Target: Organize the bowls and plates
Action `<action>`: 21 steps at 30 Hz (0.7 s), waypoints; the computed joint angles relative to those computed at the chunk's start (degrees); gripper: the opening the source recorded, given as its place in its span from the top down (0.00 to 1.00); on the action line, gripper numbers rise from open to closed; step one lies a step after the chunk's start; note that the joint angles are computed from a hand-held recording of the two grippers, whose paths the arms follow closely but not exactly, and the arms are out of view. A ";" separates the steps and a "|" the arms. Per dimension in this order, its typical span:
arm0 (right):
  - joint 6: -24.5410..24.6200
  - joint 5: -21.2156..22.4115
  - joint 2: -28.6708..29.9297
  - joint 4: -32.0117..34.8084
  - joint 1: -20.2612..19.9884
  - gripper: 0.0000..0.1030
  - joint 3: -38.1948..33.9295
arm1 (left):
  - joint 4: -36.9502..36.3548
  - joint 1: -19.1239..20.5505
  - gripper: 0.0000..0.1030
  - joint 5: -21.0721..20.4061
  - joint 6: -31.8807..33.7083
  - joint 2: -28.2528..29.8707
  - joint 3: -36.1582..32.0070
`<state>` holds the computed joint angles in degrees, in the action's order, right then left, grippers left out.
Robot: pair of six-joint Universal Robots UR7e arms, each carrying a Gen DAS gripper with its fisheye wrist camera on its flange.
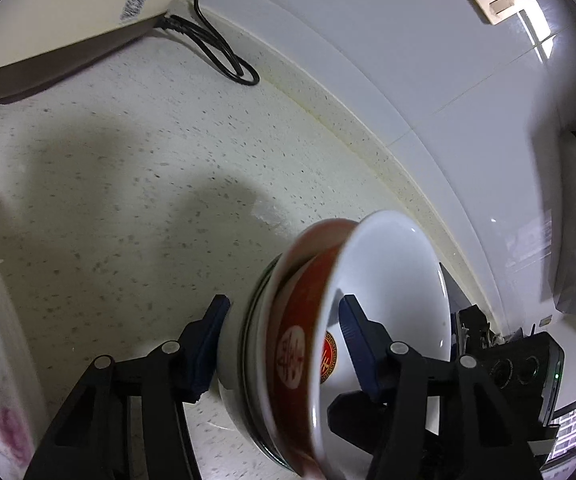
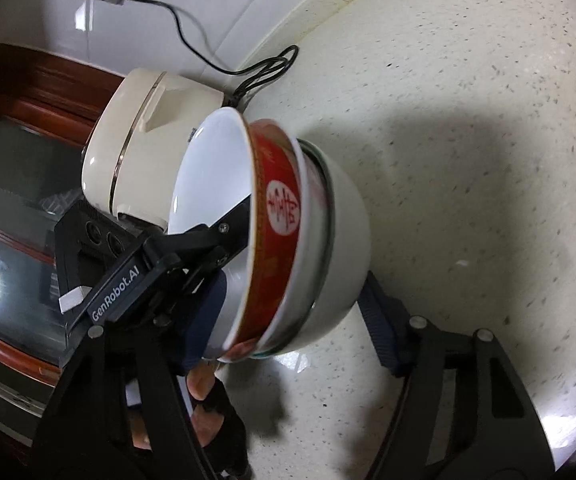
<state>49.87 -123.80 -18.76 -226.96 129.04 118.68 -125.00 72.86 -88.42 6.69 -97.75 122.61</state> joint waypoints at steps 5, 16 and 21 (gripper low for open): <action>0.87 -3.36 -0.57 6.31 3.95 0.32 -3.18 | 2.29 1.67 0.45 -2.83 1.26 -3.43 -1.25; -2.03 1.06 2.77 20.25 7.25 0.32 -19.04 | 7.92 8.36 0.43 -3.58 4.46 -7.19 -11.58; -2.83 5.55 7.41 21.84 4.80 0.32 -25.54 | 6.16 12.87 0.43 -2.25 6.32 -3.14 -14.69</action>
<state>47.04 -118.25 -11.35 -205.12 133.84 93.14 -118.84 85.73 -90.67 13.01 -100.89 107.92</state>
